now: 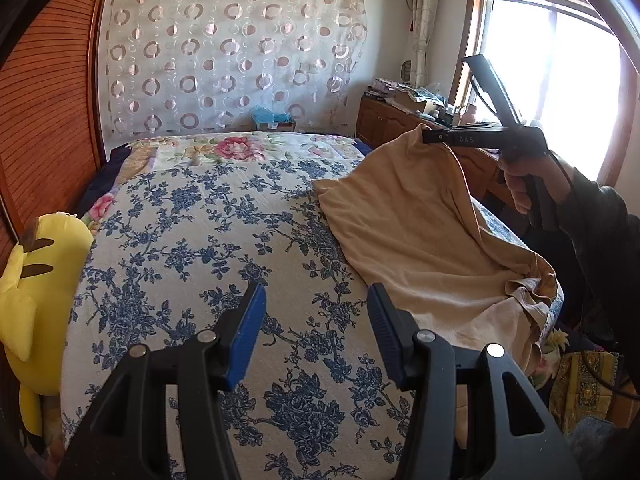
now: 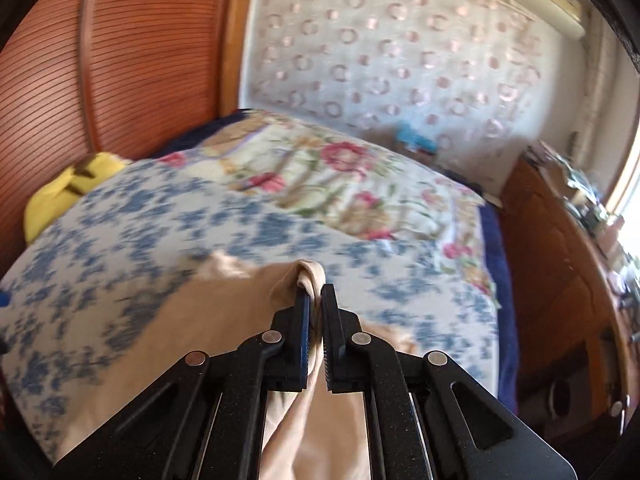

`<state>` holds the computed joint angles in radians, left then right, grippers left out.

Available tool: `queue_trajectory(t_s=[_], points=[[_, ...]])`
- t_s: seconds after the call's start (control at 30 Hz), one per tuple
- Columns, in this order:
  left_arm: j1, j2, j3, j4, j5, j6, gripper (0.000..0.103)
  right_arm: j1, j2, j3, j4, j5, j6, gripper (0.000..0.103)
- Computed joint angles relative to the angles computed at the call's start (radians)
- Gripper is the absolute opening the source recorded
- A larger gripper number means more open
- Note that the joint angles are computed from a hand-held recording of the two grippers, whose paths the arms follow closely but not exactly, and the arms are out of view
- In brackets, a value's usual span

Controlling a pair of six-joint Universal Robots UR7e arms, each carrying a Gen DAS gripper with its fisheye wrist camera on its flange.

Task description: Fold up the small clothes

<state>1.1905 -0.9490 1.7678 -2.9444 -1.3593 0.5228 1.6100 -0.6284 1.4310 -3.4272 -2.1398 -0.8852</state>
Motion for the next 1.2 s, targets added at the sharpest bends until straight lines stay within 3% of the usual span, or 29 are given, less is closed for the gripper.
queue_trajectory(t_s=[0.13, 0.33, 0.47, 0.57, 0.7, 0.97, 1.2], points=[[0.0, 0.003, 0.001, 0.005, 0.002, -0.001, 0.052, -0.021, 0.027, -0.055, -0.038, -0.053, -0.054, 0.003], [0.001, 0.011, 0.0, 0.01, -0.003, -0.003, 0.052, -0.056, 0.105, -0.179, -0.048, -0.154, -0.055, 0.004], [-0.004, 0.015, 0.0, 0.016, -0.001, -0.006, 0.052, -0.071, 0.09, -0.15, -0.069, -0.148, -0.036, 0.012], [-0.01, 0.012, 0.009, 0.007, -0.006, 0.002, 0.052, -0.069, 0.036, -0.069, -0.084, -0.124, -0.006, 0.032], [-0.018, 0.009, 0.016, 0.012, -0.006, -0.001, 0.052, -0.058, -0.065, 0.105, -0.15, -0.06, 0.0, 0.042], [-0.036, 0.006, 0.042, 0.013, -0.014, 0.006, 0.052, -0.055, -0.22, 0.476, -0.237, 0.031, 0.094, 0.043], [-0.046, 0.007, 0.054, 0.026, -0.021, 0.007, 0.052, -0.042, -0.23, 0.639, -0.276, 0.049, 0.136, 0.043]])
